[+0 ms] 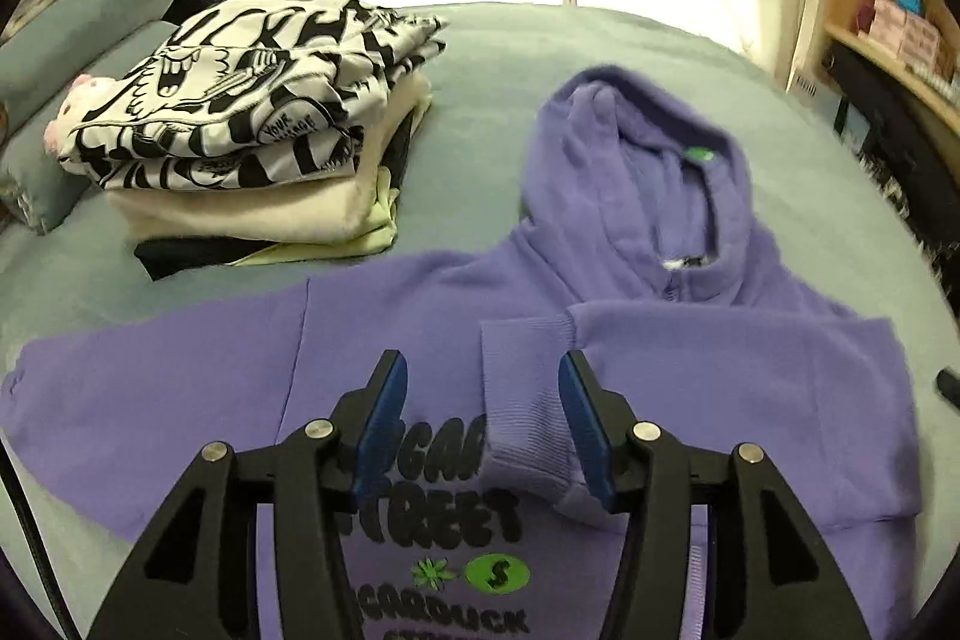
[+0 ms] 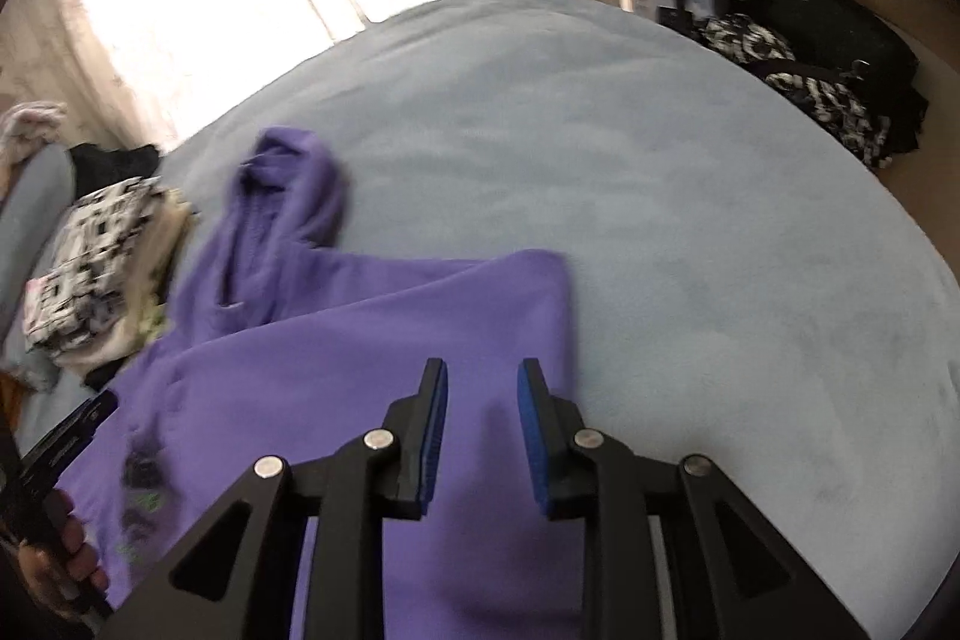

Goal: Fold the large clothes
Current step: 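Lay the sleeve across the chest and open the right tool, then move the left tool to the other sleeve cuff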

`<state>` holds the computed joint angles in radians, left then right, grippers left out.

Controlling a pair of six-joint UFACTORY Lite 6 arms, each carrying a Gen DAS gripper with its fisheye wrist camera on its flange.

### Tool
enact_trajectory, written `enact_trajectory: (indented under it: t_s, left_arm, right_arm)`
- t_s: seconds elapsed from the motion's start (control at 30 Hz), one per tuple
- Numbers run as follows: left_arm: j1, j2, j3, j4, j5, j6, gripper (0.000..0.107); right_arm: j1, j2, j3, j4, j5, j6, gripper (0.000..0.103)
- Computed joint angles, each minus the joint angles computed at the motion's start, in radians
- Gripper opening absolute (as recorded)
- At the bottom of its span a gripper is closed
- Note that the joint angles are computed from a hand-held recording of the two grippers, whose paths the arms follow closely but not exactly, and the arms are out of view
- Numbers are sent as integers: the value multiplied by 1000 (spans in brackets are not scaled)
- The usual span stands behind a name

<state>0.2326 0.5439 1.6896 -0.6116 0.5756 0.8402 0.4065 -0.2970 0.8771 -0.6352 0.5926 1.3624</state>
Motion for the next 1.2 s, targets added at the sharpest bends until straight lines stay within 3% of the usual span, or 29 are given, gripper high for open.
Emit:
enact_trajectory:
  t_s: [0.1, 0.2, 0.4, 0.53, 0.6, 0.7, 0.77, 0.8, 0.83, 0.9, 1.2]
  left_arm:
    - [8, -55, -53, -40, 73, 37, 51]
    - [-29, -95, -125, -7, 119, -8, 51]
    - [-133, -156, -325, -10, 20, -16, 51]
    - [-151, -96, -321, 45, -7, -59, 51]
    - [-131, -81, -310, 2, 18, -28, 51]
    - [-125, -72, -301, -2, 32, -25, 51]
    - [-127, -81, -316, -7, 21, -10, 52]
    - [-129, -87, -326, -8, 12, -6, 52]
    - [-133, -86, -327, -4, 5, -8, 52]
    - [-142, -74, -315, 10, -9, -19, 53]
    - [-164, -191, -404, 108, -71, -65, 53]
  right_arm:
    - [102, 65, 69, 1, 29, 35, 24]
    - [176, 143, 102, 10, -45, 80, 24]
    - [262, 333, 173, 17, -139, 129, 24]
    - [252, 312, 96, 30, -169, 160, 24]
    - [239, 287, 63, 21, -137, 178, 23]
    - [228, 196, -19, -24, 20, 224, 20]
    - [216, 97, -109, -49, 97, 271, 12]
    - [201, 42, -156, -39, 91, 270, 1]
    - [171, -25, -217, -4, 54, 245, 0]
    - [156, -81, -267, 24, 27, 235, 0]
    - [259, -67, -217, 17, 139, 311, 7]
